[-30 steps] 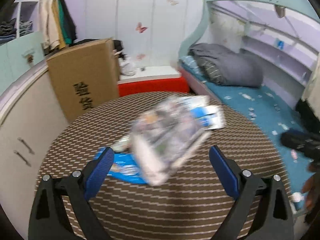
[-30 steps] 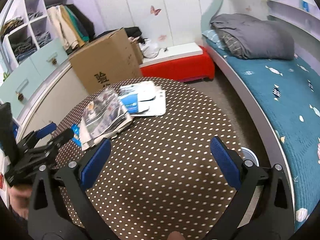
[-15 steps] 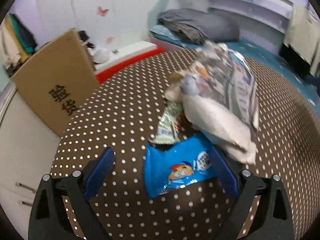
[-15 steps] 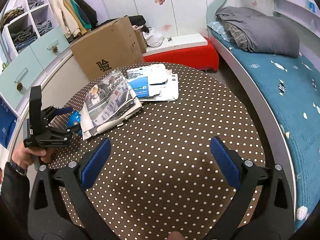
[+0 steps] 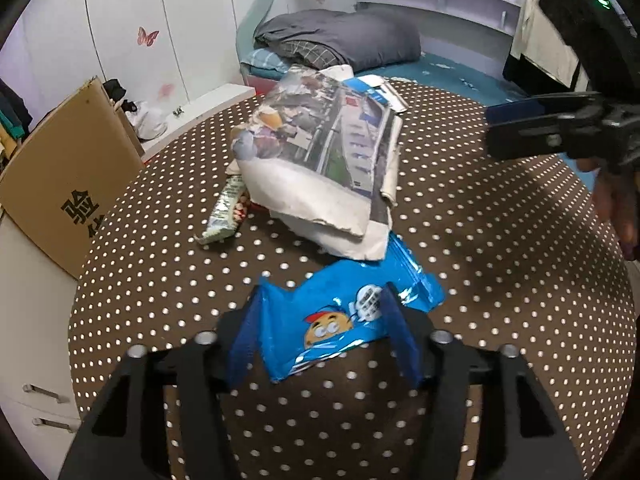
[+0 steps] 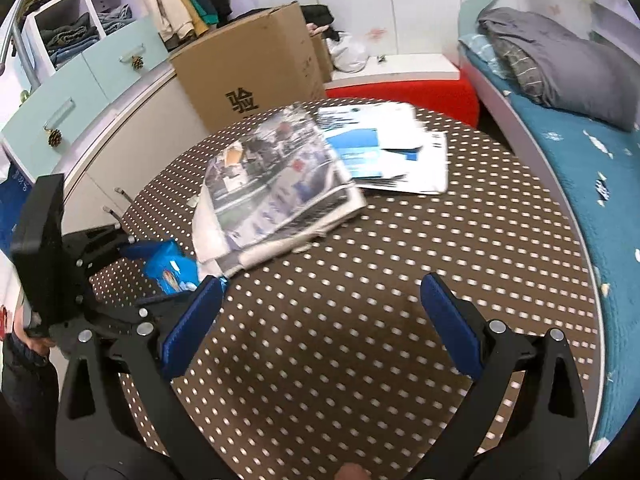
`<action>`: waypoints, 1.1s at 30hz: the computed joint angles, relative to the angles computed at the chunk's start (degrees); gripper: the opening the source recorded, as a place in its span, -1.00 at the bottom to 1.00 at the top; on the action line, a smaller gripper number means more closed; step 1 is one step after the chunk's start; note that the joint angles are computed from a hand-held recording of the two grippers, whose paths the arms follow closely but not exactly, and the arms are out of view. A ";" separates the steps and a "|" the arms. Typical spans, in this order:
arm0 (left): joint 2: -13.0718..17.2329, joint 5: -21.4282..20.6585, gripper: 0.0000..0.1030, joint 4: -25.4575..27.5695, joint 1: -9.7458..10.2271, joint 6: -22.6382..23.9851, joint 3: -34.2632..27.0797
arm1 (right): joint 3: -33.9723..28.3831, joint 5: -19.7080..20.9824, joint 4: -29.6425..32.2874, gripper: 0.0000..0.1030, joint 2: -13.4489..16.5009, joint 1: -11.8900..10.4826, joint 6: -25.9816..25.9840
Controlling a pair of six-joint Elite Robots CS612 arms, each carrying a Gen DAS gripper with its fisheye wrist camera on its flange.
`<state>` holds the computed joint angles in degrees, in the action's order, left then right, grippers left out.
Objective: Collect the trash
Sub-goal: 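Grasp the blue snack wrapper with the left tool while the right tool grasps the folded newspaper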
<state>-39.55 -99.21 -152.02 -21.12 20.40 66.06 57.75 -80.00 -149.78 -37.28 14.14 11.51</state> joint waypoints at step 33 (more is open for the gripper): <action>-6.94 10.22 -0.57 -9.87 -0.23 -12.69 13.33 | -14.51 11.36 5.32 0.82 9.19 -2.20 -1.56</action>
<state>-46.49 -88.99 -161.90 -21.35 7.72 79.39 43.24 -68.63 -144.47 -28.09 11.93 9.96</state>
